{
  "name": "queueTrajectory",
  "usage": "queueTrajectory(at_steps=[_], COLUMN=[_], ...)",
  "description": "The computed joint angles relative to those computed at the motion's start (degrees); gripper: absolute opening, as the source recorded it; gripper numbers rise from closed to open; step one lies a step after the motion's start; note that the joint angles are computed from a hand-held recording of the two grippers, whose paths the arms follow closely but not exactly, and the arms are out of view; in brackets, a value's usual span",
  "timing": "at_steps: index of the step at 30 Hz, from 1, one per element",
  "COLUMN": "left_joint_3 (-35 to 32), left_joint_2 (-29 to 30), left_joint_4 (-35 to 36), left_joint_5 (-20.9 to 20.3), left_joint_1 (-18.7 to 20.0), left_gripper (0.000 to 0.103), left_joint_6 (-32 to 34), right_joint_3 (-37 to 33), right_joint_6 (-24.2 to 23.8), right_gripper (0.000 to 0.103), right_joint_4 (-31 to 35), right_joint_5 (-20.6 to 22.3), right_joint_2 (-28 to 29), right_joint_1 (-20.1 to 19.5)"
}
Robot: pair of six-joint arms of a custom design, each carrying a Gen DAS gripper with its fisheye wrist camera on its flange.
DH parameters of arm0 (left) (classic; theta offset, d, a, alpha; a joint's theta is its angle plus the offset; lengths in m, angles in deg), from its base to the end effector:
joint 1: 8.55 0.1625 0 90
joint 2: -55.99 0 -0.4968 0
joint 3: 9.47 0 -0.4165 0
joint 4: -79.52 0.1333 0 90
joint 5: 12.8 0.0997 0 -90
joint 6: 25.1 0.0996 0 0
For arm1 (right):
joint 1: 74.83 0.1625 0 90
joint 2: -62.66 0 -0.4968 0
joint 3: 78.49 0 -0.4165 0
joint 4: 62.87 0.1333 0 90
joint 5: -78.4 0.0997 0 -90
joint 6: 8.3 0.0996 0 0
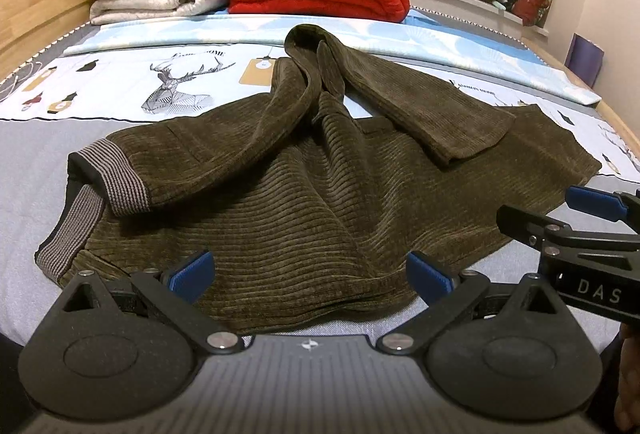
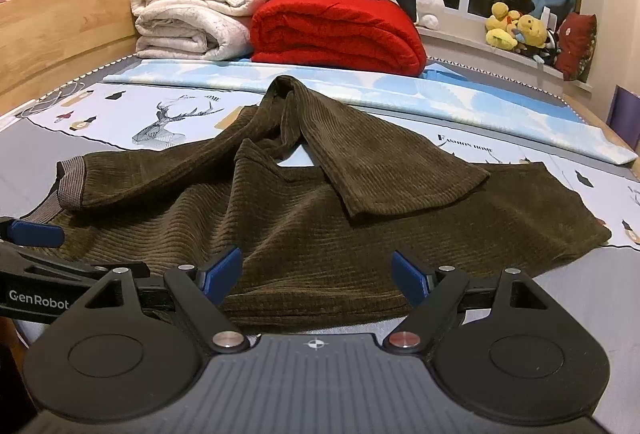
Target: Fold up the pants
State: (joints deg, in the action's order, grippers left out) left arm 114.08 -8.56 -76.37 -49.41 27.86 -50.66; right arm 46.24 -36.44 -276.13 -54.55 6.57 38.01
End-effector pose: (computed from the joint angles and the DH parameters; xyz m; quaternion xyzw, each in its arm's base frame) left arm -0.3033 -0.4886 0.2071 0.1898 0.8718 -0.3271 0.3114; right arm 0.2723 -0.4778 0.2260 0.2042 -0.8187 0.4115 0.3447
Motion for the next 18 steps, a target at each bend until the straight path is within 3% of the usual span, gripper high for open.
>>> queueTrajectory(at_steps=[18], left_joint_3=[0.00], left_joint_2=[0.15], left_joint_4=[-0.12], left_joint_5=[-0.06], left_joint_1=[0.27], left_gripper=[0.102], left_joint_6=[0.10], right_joint_3=[0.19], right_joint_6=[1.26], right_gripper=[0.083], right_joint_4=[0.81], right_joint_5=[0.45], right_joint_2=[-0.24], right_joint_1=[-0.16])
